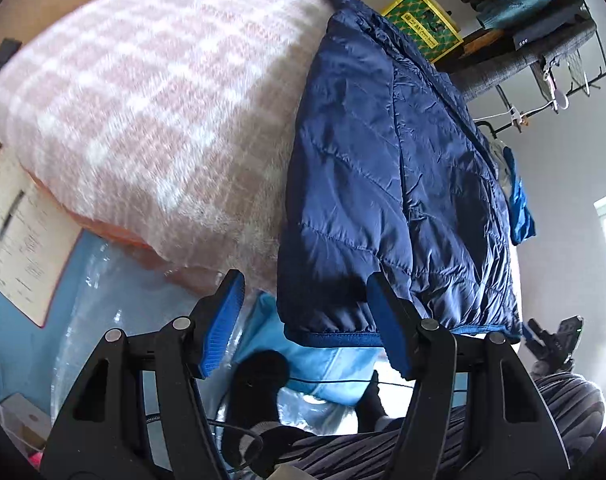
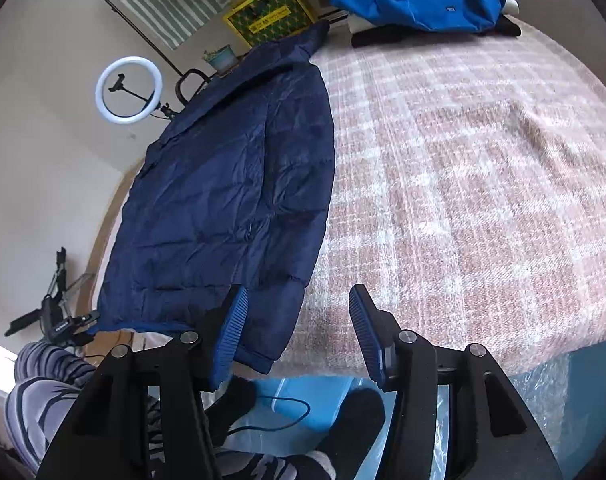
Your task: Fold large clothes
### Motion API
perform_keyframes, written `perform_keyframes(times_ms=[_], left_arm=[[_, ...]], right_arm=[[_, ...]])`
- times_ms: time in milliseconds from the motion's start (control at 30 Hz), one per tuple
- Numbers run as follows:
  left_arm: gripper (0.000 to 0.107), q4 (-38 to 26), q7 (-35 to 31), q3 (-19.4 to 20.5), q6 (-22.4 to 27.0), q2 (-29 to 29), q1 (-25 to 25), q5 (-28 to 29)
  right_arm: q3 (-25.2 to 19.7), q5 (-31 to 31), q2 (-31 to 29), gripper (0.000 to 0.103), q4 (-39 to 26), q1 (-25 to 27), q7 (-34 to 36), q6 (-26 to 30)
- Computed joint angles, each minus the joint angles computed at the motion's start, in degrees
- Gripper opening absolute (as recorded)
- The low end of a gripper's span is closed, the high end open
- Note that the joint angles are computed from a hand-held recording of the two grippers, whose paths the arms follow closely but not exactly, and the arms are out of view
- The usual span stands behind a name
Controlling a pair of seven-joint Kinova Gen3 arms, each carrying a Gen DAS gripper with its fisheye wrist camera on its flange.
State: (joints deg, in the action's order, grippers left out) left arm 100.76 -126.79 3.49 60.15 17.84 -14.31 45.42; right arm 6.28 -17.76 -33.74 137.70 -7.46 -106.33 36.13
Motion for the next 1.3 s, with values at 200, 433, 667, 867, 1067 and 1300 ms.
perform_keyframes(times_ms=[200,433,667,867,1067,1300], left_arm=[[0.065,0.93,-1.02,0.46,0.55,1.47,-0.61,2.56],[0.065,1.14,-2.13,1.16,1.39,2.76,-0.4,3.88],[0.048,0.95,-3.21,0.72,4.49,3.38,-2.68,7.32],[0.036,0.38,-4.49,0.53,5.78,2.67,-2.56,6.34],[0.009,0.64,-4.29,0.33,4.99,2.11,-1.75,6.4],[0.006,-0.31,-5.56,-0.26,7.51,-0.42,-4.12,12.6]], right_arm=[[3.97,-3.93,1.87,0.052,2.29,-5.28,3.46,-3.02],[8.08,-9.12,1.8,0.052,4.29,-10.52,8.49,-4.6],[11.71,-13.83,2.36,0.052,4.45,-14.31,13.29,-5.42],[13.49,-17.67,5.23,0.042,4.53,-16.92,17.4,-6.9],[15.75,-23.13,8.37,0.01,4.14,-19.32,23.16,-7.47],[8.63,-22.2,3.62,0.005,3.13,-13.54,21.35,-8.18]])
